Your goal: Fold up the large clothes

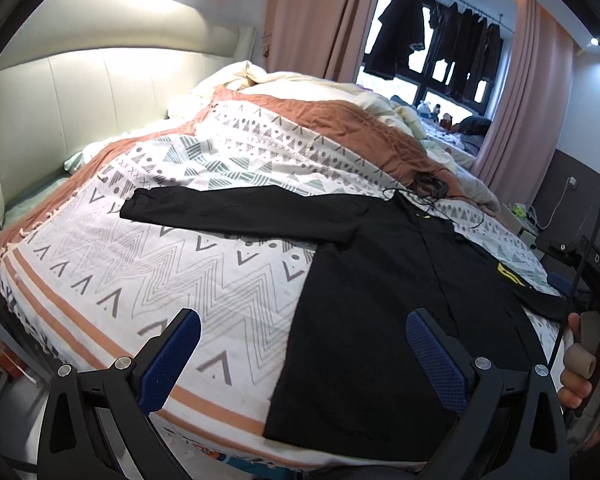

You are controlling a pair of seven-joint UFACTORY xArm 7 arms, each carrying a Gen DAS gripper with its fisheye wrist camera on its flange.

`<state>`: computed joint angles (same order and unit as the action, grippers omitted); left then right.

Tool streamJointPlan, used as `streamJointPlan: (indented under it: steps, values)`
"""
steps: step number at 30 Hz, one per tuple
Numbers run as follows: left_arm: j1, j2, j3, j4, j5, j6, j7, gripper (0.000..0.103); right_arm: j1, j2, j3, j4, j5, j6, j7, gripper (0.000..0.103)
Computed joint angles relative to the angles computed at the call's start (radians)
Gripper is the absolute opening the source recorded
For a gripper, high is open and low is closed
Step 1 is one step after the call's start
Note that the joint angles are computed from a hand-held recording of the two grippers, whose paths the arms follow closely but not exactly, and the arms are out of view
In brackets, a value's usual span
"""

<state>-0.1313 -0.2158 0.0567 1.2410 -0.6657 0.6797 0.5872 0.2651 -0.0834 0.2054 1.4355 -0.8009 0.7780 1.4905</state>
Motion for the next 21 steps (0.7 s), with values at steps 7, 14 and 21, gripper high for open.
streamJointPlan:
  steps: [7, 14, 21]
  values:
    - [0.042, 0.16, -0.027, 0.162, 0.074, -0.001, -0.052, 0.103, 0.012, 0.159, -0.066, 0.115, 0.039, -0.078, -0.053, 0.103]
    - [0.103, 0.345, -0.07, 0.349, 0.158, 0.033, -0.17, 0.099, 0.027, 0.33, -0.146, 0.277, 0.2, -0.143, -0.193, 0.078]
    - [0.156, 0.605, -0.107, 0.687, 0.268, 0.176, -0.334, 0.088, 0.021, 0.524, -0.203, 0.535, 0.369, -0.138, -0.342, 0.069]
